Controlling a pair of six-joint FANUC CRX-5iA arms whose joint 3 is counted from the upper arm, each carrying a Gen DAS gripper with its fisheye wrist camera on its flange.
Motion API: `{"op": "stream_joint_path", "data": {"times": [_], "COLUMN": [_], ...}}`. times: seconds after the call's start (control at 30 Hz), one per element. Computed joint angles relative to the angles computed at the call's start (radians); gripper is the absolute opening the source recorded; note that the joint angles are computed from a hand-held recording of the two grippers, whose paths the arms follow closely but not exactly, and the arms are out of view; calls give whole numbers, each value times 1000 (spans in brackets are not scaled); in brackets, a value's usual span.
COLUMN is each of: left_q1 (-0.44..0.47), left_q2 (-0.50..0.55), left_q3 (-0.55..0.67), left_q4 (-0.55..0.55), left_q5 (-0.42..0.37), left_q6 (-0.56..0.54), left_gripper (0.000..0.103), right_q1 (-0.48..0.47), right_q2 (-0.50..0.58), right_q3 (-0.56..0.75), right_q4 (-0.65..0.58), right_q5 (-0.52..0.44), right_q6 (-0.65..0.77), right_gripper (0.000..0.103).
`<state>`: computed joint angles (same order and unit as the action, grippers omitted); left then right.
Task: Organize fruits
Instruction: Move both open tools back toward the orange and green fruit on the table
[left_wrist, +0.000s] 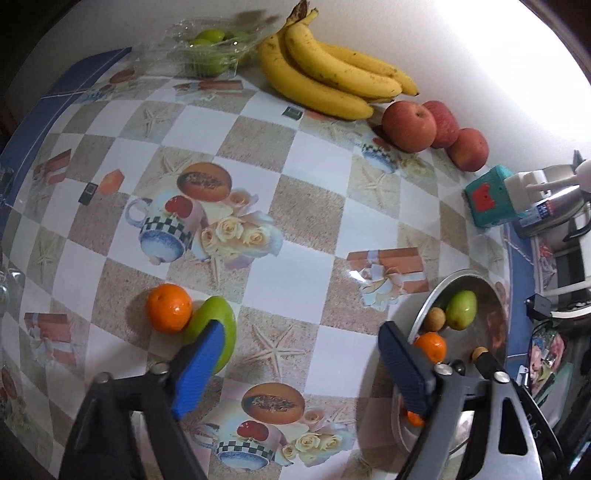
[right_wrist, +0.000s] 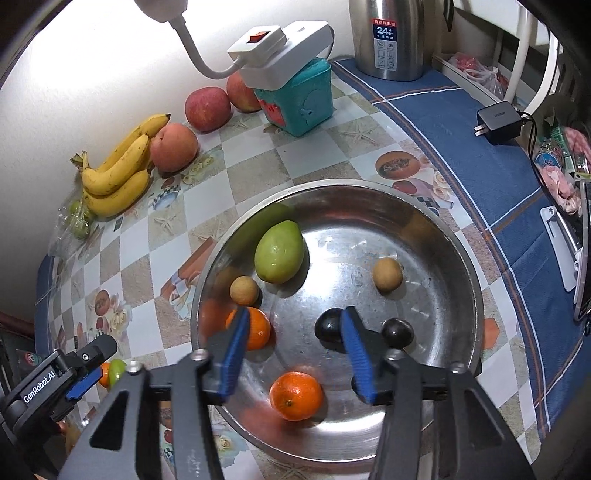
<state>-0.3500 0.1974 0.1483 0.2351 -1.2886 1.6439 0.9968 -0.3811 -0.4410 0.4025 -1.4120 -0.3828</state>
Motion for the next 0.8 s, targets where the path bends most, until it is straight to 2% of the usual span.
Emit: {"op": "stream_joint_path", "data": {"times": [0.13,0.2,0.27,0.47,0.5,0.57,0.8], "left_q1": [-5,-4,-4,-5,-6,-8,-9], "left_q2": [9,10,9,7,6,4,-2], "left_q3": [14,16,14,12,12,13,19], "left_q4": [-25,-33,-38,-47,-51,-59,-85], "left_q5": [-18,-22,-19,-14,-13,-10,-6], "left_q6": [14,23,28,25,26,28,18], "left_gripper": [89,100,103,103,103,103,103], "right_q1": [-9,-12,-15,-16,-17,-16,-16], "right_q2": [9,12,17,27,29,29,37], "right_q3": [6,8,11,14,14,13,19], "right_q4": [-17,-22,-28,-31,-31,-29,-32], "right_q5": [-5,-5,-3,-10,-10,-11,-22], "right_q6": [16,23,32,42,43,42,47], "right_gripper": [73,78,81,84,86,96,96]}}
